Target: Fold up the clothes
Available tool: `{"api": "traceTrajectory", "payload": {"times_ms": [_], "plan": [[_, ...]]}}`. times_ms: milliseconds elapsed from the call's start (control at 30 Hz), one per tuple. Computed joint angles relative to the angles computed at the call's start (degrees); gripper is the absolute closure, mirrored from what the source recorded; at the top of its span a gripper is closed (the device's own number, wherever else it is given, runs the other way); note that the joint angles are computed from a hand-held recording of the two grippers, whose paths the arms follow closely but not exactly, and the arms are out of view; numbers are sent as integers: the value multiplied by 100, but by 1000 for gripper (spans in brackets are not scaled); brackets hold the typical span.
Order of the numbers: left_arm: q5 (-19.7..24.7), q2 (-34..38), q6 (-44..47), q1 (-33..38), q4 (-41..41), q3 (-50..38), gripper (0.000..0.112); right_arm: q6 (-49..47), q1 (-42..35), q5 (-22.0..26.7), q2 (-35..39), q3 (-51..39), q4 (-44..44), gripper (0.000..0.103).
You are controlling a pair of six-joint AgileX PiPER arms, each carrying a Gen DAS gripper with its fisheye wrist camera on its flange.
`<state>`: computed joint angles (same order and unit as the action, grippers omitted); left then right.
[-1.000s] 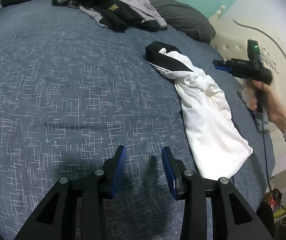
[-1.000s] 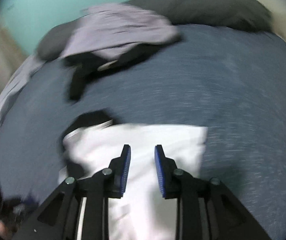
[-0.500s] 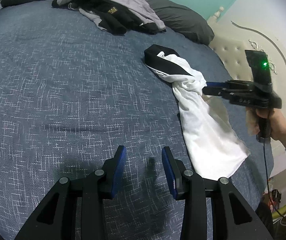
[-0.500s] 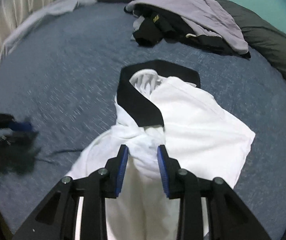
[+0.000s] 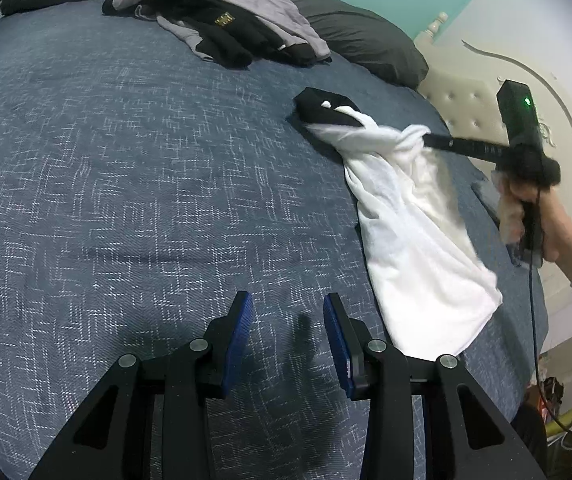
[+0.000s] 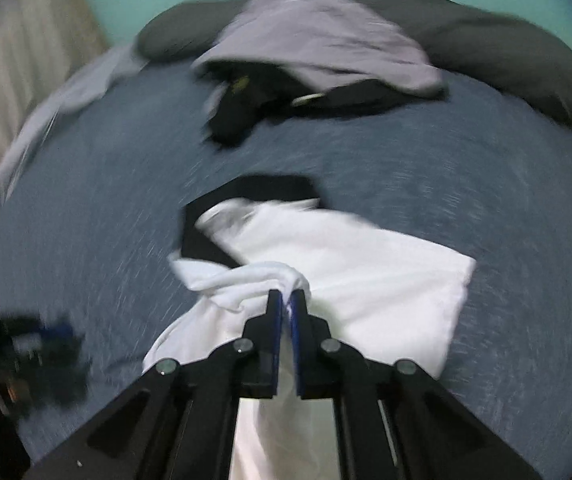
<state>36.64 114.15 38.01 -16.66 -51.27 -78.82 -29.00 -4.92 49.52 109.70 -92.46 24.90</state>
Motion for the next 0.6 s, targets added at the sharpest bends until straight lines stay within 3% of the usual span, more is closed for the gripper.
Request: {"api": "traceTrajectory", "payload": {"times_ms": [233, 333, 500, 600], "plan": [[22, 15, -13, -9, 22, -9, 72, 1614, -861, 628, 857, -793, -284, 99], [25, -7, 26, -3, 0, 18, 72, 1793, -1036, 753, 983, -839, -152, 98], [33, 43, 23, 7, -11, -35, 72, 2050, -897, 819, 933, -1002, -532, 97], [36, 59, 48, 4, -25, -50, 72, 2001, -583, 523, 733, -991, -810, 93]]}}
